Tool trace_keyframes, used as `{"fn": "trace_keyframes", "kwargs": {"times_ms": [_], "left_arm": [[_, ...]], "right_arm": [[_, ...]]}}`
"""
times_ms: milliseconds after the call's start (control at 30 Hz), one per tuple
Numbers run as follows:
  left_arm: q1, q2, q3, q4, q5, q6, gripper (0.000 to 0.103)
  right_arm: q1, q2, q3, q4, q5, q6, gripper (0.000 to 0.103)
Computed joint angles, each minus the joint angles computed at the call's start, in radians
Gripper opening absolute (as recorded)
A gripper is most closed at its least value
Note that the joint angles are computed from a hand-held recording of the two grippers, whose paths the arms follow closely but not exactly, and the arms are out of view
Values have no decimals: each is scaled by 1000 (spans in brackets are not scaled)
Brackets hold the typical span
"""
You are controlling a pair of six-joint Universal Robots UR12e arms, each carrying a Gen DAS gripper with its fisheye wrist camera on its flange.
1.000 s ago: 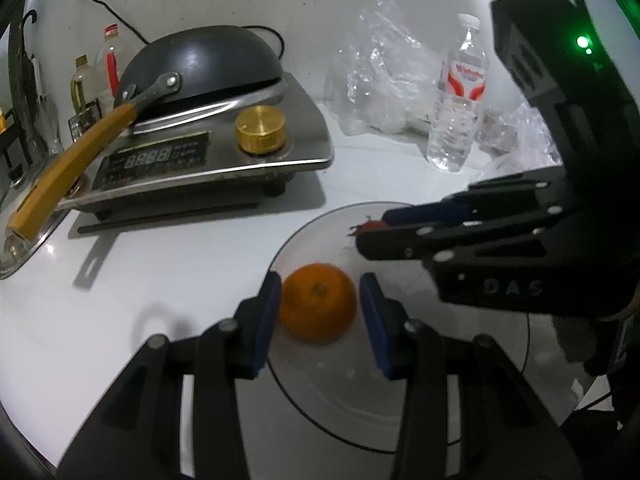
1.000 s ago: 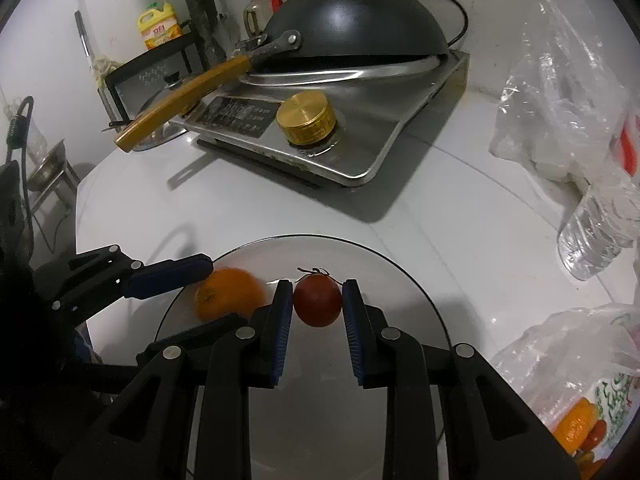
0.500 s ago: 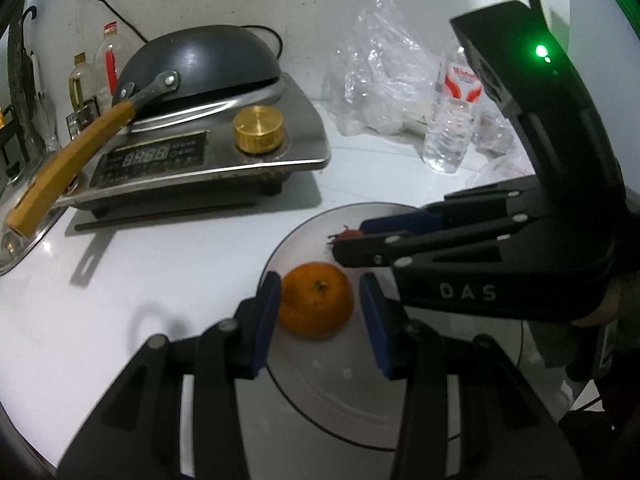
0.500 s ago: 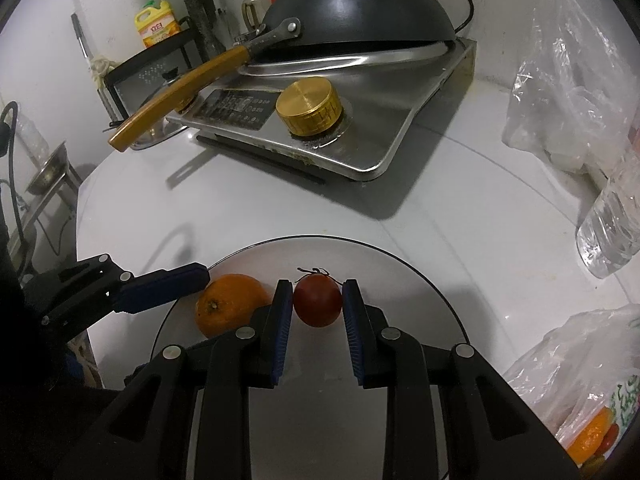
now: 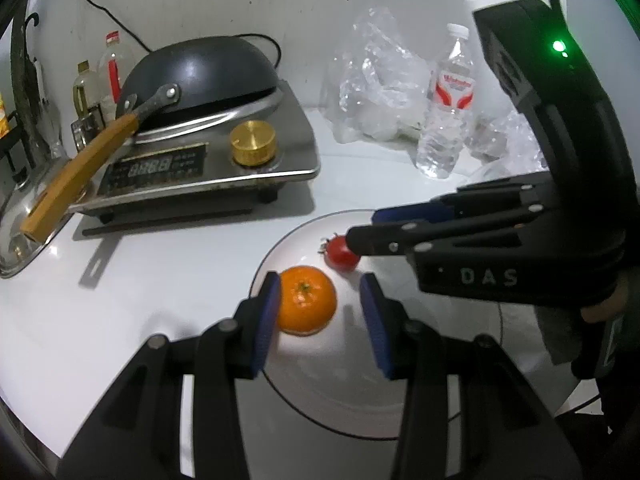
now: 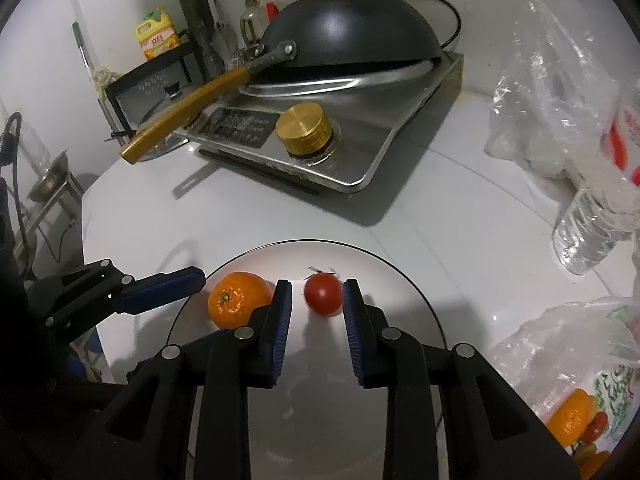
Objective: Organize fruits
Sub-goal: 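Lower the mandarin onto the plate and open the left tool while the right tool releases the tomato, then move both open tools back to the fruit bag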
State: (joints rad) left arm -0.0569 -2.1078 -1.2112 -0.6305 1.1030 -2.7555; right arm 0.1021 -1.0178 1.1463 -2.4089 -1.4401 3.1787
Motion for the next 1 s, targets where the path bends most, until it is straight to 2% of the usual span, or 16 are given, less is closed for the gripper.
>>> {"fn": "trace_keyframes", "kwargs": {"times_ms": [467,533,667,733,1000], "left_arm": [[-16,43,-46,45,25,-15,45],[-17,51,-55,56,22,-25,50],[-21,66,-71,67,23,-28,50],[-23,72,-78,69,23,-27,50],[-38,95,-101,78,32,-32,50]], "right_arm": [[-7,-80,101,-77,-34,16,28],[-8,-93,117,-88,-40,19,29],[-11,-117,148,-108,-49,25,31],[-14,-129,165,-119,-52,27,36],[-27,-178,230,-157,-64,36,36]]}}
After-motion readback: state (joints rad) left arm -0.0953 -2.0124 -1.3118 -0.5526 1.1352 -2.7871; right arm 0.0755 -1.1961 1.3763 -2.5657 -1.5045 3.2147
